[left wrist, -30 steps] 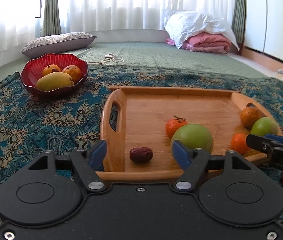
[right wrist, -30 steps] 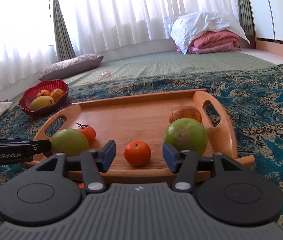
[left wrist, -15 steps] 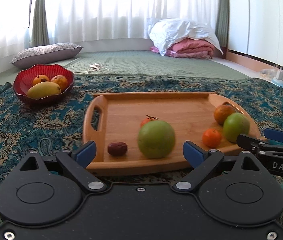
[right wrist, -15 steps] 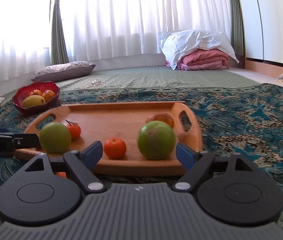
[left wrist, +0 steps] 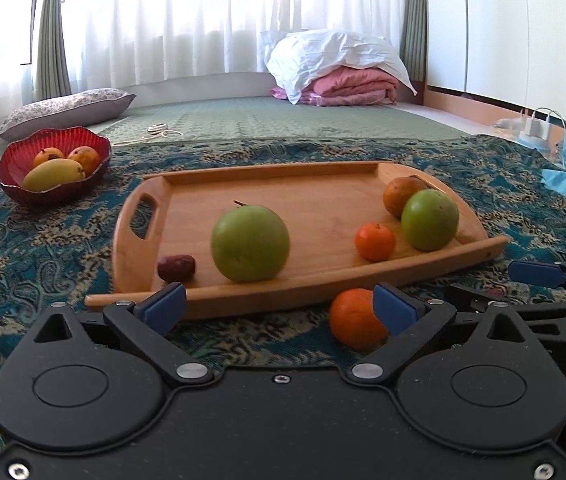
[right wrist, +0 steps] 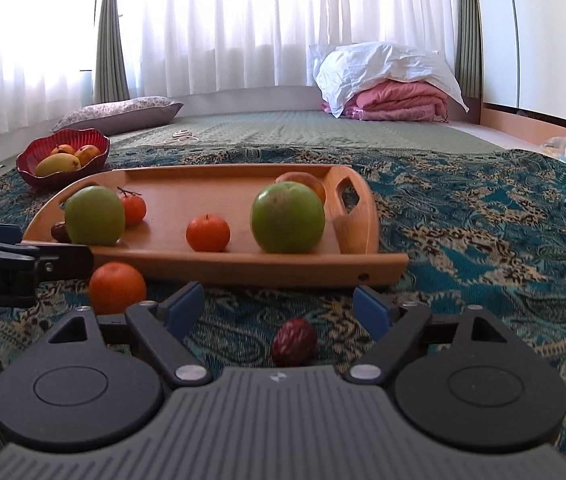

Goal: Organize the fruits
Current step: 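Withdraw both tools from the tray toward the remaining fruit, then grasp the second dark red date with the right tool while the left tool grasps the orange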

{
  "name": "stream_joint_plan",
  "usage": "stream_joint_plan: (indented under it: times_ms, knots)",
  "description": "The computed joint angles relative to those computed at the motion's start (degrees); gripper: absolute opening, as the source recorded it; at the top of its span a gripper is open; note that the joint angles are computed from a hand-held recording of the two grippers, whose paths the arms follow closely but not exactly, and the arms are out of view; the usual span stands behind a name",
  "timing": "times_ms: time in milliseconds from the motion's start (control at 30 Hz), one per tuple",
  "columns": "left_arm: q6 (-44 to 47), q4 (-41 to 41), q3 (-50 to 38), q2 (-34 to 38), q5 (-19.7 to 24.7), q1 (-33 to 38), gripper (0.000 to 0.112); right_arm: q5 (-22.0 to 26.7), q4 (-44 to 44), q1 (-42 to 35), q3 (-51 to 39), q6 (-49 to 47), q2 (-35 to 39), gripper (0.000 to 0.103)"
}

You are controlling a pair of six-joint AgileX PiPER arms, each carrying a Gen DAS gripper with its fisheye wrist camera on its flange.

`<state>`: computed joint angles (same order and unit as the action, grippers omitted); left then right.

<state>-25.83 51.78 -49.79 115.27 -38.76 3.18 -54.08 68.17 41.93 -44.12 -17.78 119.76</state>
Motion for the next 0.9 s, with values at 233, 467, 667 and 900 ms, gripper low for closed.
stream_joint_plan:
  times_ms: [233,467,667,900]
  knots:
    - [3.38,-2.59,1.75,0.41,-0.74,-1.61,0.100,-0.59,0.63,1.35,0.77,1.51,0.94,0.085]
    - [4.57,-3.39,2.54,0.64,-1.23,-2.87,0.100,-1.23,1.60,2.57,1.15,2.10,1.60,0.079]
    - [4.97,-3.82,2.94,0.82,-1.57,-3.78,0.099,-2.62,3.64,3.66,0.94,1.29,1.88,0.073]
    - [5.62,-3.92,3.47,0.71,-2.19,-4.35,0.091,-3.23,3.97,4.10,1.57,2.27,1.93,0.069]
